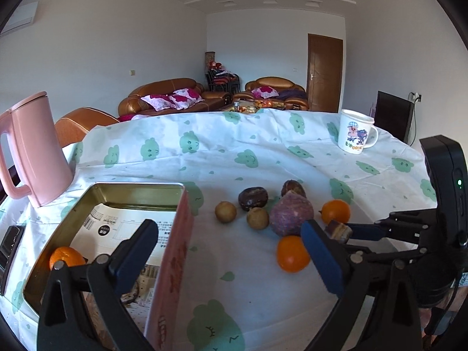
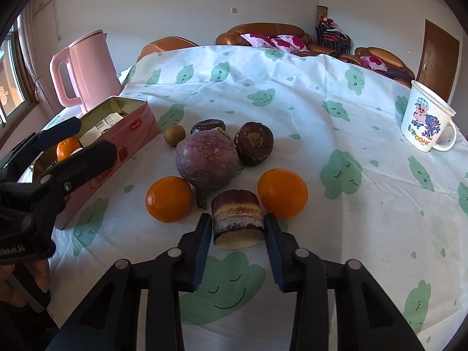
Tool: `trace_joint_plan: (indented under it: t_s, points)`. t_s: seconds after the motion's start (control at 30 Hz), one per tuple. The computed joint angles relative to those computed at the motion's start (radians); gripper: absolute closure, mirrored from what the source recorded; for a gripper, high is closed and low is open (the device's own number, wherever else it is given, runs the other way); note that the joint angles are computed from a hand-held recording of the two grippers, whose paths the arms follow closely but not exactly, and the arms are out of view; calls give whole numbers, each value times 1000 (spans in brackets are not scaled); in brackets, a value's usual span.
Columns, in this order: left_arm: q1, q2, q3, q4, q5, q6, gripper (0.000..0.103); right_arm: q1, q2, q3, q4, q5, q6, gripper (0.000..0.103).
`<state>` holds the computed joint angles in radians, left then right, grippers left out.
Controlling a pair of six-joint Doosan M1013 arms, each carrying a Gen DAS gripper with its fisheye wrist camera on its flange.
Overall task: Organize fruits
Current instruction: 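Grasp a small orange with the left gripper while the right gripper reaches a layered cake, then grasp the layered cake with the right gripper while the left lifts the orange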
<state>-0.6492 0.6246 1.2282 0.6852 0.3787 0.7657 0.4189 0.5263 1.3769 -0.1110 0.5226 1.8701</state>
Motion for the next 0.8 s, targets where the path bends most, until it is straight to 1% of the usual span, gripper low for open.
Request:
trace_joint_plan:
  t_s: [0.03, 0.07, 0.13, 0.17, 0.2, 0.23, 0.27, 0.3, 0.33, 0.4, 0.47, 0.53, 0.6, 0.67, 0.73, 0.8]
  points:
    - [0, 2, -6, -83, 2, 84, 3, -1, -4, 8, 15, -13, -10, 66]
    - [0, 5, -15, -151, 13, 154, 3, 0, -12, 22, -2, -35, 12, 66]
    - [0, 16, -35, -261, 39, 270, 3, 6, -29, 51, -102, -79, 121, 66]
    - [-1, 19, -41, -281, 46, 291, 6, 10, -35, 64, -168, -94, 191, 66]
    - [-1, 21, -44, -309, 46, 316, 10, 14, -41, 75, -238, -103, 267, 66]
    - [0, 24, -52, -349, 53, 357, 12, 16, -46, 84, -294, -110, 330, 66]
    - [-1, 32, -66, -386, 74, 398, 15, 17, -50, 91, -331, -118, 374, 66]
    - [0, 42, -85, -439, 101, 454, 21, 16, -52, 94, -348, -125, 397, 66]
    - [3, 53, -105, -506, 128, 518, 24, 14, -53, 95, -351, -129, 405, 66]
    - [7, 71, -137, -592, 174, 588, 37, 11, -54, 98, -331, -137, 395, 66]
    - [8, 88, -166, -629, 215, 626, 44, 10, -54, 97, -324, -140, 388, 66]
    - [10, 104, -194, -661, 257, 651, 47, 12, -52, 95, -332, -136, 384, 66]
    - [12, 113, -210, -692, 281, 672, 67, 14, -53, 97, -345, -138, 388, 65]
    - [10, 110, -204, -682, 274, 666, 67, 14, -57, 104, -365, -150, 407, 65]
    - [8, 100, -185, -661, 243, 650, 67, 14, -61, 112, -378, -167, 417, 65]
    - [5, 86, -160, -619, 205, 613, 67, 16, -67, 124, -428, -190, 461, 65]
